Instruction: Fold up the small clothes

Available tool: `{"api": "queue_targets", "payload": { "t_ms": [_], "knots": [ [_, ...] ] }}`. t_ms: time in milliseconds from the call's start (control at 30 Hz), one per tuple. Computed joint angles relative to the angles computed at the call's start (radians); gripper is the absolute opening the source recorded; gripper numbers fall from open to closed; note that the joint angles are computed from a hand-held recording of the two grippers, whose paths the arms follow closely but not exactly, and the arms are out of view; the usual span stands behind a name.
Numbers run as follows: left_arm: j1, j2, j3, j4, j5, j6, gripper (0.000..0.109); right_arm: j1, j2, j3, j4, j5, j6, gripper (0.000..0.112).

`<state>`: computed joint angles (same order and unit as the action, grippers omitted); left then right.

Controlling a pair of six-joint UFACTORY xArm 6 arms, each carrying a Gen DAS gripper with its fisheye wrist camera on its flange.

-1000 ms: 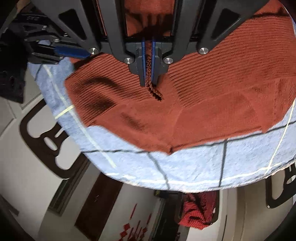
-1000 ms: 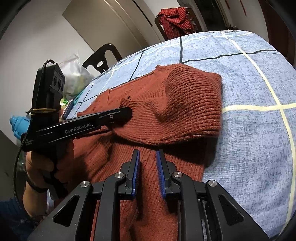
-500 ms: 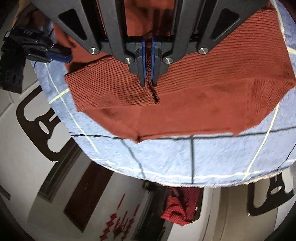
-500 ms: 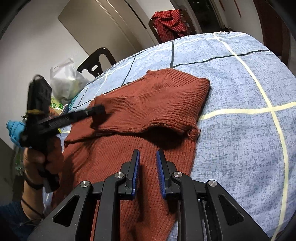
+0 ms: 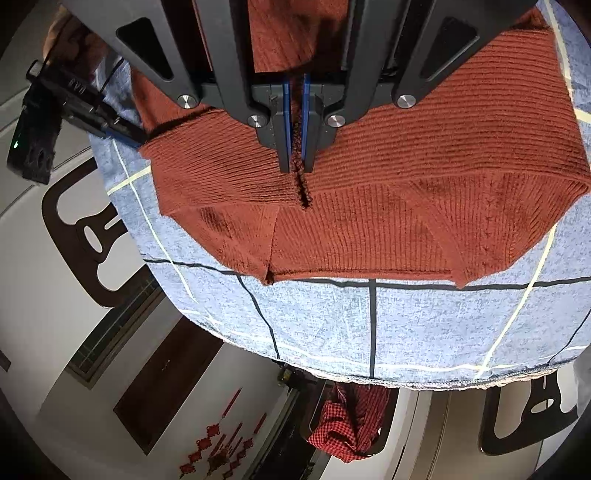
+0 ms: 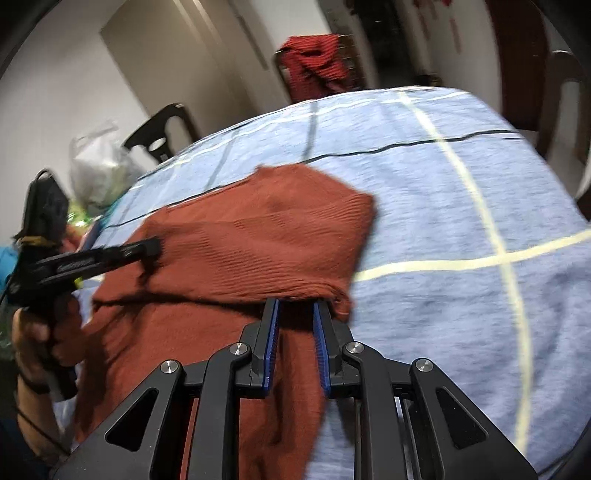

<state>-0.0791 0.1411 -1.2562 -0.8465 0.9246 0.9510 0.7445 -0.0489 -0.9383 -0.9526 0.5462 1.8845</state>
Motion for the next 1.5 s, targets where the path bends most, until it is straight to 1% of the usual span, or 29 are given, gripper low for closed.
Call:
{"api": "queue_targets", "payload": {
  "t_ms": [67, 100, 200, 267, 367, 467, 533, 600, 633, 667, 700, 733, 800, 867, 933, 967, 1033, 1067, 1133, 1167, 1200, 1267, 1333, 1367, 1467, 1500],
  "knots": [
    [0.001, 0.002, 0.006, 0.016, -0.007, -0.002, 0.006, 0.023, -0.021, 0.004, 0.035, 0.1, -0.021, 0.019],
    [0.0, 0.005, 0.008, 0.022, -0.013, -0.003, 0.006, 0.026, -0.03, 0.01, 0.048, 0.12, -0.022, 0.019],
    [-0.001, 0.003, 0.017, 0.039, -0.029, -0.007, 0.007, 0.033, -0.072, 0.04, 0.017, 0.127, 0.028, 0.019],
    [-0.002, -0.014, 0.033, 0.047, -0.053, 0.001, 0.008, 0.046, -0.071, 0.021, -0.007, 0.144, 0.014, 0.019],
    [-0.001, -0.051, 0.063, 0.018, -0.119, 0.025, 0.012, 0.037, -0.046, -0.013, -0.05, 0.095, -0.016, 0.019],
    [0.003, -0.074, 0.072, -0.04, -0.118, 0.07, 0.017, 0.015, 0.023, -0.072, -0.049, 0.043, -0.089, 0.019],
    [-0.011, -0.083, 0.086, -0.042, -0.122, 0.1, 0.017, -0.005, 0.061, -0.094, -0.027, 0.002, -0.125, 0.016],
    [-0.028, -0.081, 0.1, -0.01, -0.122, 0.112, 0.017, -0.005, 0.097, -0.113, 0.079, 0.035, -0.22, 0.015],
    [-0.034, -0.075, 0.105, 0.008, -0.119, 0.114, 0.017, -0.004, 0.099, -0.107, 0.1, 0.032, -0.241, 0.008],
    [-0.038, -0.067, 0.11, 0.029, -0.118, 0.111, 0.017, -0.003, 0.088, -0.087, 0.078, 0.024, -0.225, 0.005],
    [-0.04, -0.063, 0.121, 0.027, -0.129, 0.126, 0.017, -0.001, 0.077, -0.077, 0.094, 0.025, -0.237, 0.004],
    [-0.039, -0.071, 0.135, -0.006, -0.14, 0.164, 0.017, 0.002, 0.07, -0.074, 0.108, 0.03, -0.248, 0.004],
    [-0.038, -0.071, 0.124, 0.014, -0.13, 0.144, 0.017, 0.014, 0.064, -0.083, 0.137, 0.064, -0.287, 0.004],
    [-0.045, -0.078, 0.119, 0.006, -0.143, 0.151, 0.017, 0.01, 0.056, -0.087, 0.118, 0.058, -0.276, 0.005],
    [-0.066, -0.087, 0.125, -0.002, -0.194, 0.16, 0.018, 0.0, 0.057, -0.106, 0.069, 0.067, -0.243, 0.007],
    [-0.076, -0.084, 0.121, -0.002, -0.218, 0.156, 0.021, -0.004, 0.065, -0.12, 0.059, 0.08, -0.24, 0.007],
    [-0.093, -0.058, 0.102, -0.004, -0.263, 0.142, 0.024, -0.032, 0.091, -0.142, 0.048, 0.077, -0.243, 0.007],
    [-0.1, -0.039, 0.09, 0.017, -0.276, 0.114, 0.024, -0.042, 0.104, -0.15, 0.062, 0.078, -0.255, 0.007],
    [-0.102, -0.002, 0.067, 0.064, -0.266, 0.076, 0.025, -0.07, 0.147, -0.176, 0.129, 0.077, -0.313, 0.007],
    [-0.103, -0.003, 0.075, 0.042, -0.278, 0.104, 0.025, -0.082, 0.153, -0.17, 0.151, 0.06, -0.331, 0.007],
    [-0.1, -0.013, 0.084, 0.05, -0.278, 0.112, 0.025, -0.086, 0.147, -0.16, 0.131, 0.043, -0.311, 0.007],
    [-0.084, -0.048, 0.105, 0.067, -0.256, 0.111, 0.025, -0.07, 0.132, -0.16, 0.157, 0.07, -0.335, 0.008],
    [-0.055, -0.088, 0.135, 0.038, -0.225, 0.16, 0.025, -0.039, 0.105, -0.15, 0.14, 0.085, -0.337, 0.008],
    [-0.041, -0.108, 0.153, 0.035, -0.229, 0.179, 0.025, -0.034, 0.099, -0.147, 0.139, 0.08, -0.347, 0.008],
    [-0.003, -0.139, 0.195, 0.031, -0.278, 0.209, 0.025, 0.004, 0.085, -0.137, 0.137, 0.09, -0.363, 0.01],
    [0.009, -0.142, 0.204, 0.033, -0.309, 0.206, 0.025, 0.007, 0.086, -0.131, 0.144, 0.086, -0.371, 0.01]
  ]
}}
